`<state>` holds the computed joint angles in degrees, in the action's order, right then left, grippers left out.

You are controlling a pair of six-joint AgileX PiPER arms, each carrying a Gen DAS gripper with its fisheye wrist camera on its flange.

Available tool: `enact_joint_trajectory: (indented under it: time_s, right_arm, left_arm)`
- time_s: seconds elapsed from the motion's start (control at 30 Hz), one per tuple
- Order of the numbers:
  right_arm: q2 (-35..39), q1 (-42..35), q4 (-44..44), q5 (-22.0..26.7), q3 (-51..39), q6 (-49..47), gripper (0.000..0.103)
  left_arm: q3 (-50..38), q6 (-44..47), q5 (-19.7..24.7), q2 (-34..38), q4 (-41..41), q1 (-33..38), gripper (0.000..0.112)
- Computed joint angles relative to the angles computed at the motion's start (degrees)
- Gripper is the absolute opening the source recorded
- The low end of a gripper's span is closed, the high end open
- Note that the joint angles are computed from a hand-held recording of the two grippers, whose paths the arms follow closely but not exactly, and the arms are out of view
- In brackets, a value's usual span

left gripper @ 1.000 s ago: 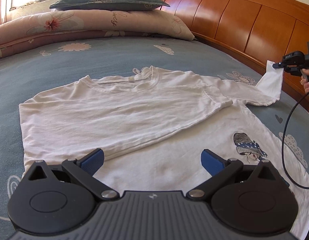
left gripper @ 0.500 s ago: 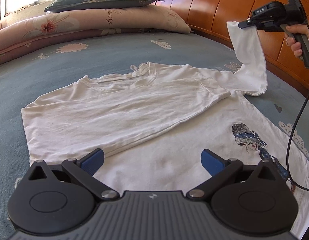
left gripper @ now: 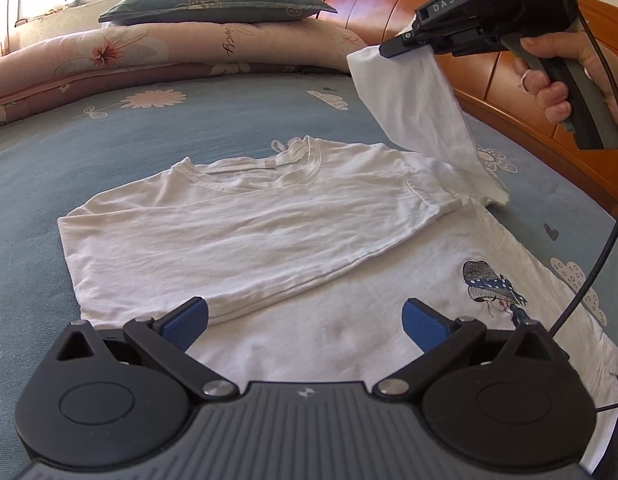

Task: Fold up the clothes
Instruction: 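Lift the cuff with the right gripper and carry it across the shirt body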

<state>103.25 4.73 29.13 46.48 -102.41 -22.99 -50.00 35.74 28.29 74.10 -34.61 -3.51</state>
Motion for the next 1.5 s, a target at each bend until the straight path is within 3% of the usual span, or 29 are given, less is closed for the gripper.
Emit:
enact_joint_trajectory:
  time_s: [0.23, 0.5, 0.67, 0.97, 1.27, 1.5]
  right_arm:
    - [3.6, 6.6, -2.8, 3.8, -4.4, 1.9, 0.009]
    - [6.7, 11.1, -2.8, 7.8, -7.9, 0.0, 0.009]
    - [7.0, 13.5, -3.4, 7.7, -6.5, -0.5, 0.009]
    - [4.7, 23.5, -18.4, -6.4, 6.8, 1.4, 0.009]
    - [5.7, 26.5, -20.9, -16.0, 14.2, 4.6, 0.01]
    - [5.9, 26.4, -18.7, -18.0, 13.8, 4.3, 0.009]
  left_arm:
    - [-0.4, 3.6, 2.3, 0.4, -4.0, 3.2, 0.102]
    - [-1.1, 2.9, 4.1, 0.4, -2.9, 6.2, 0.102]
    - [-1.2, 1.7, 3.7, 0.0, -2.0, 8.3, 0.102]
    - [-1.8, 1.4, 5.0, 1.5, -2.5, 11.2, 0.102]
    - [-1.8, -5.5, 3.0, 3.2, 6.5, 6.8, 0.102]
    - [-1.6, -6.3, 2.7, 3.1, 7.5, 6.5, 0.102]
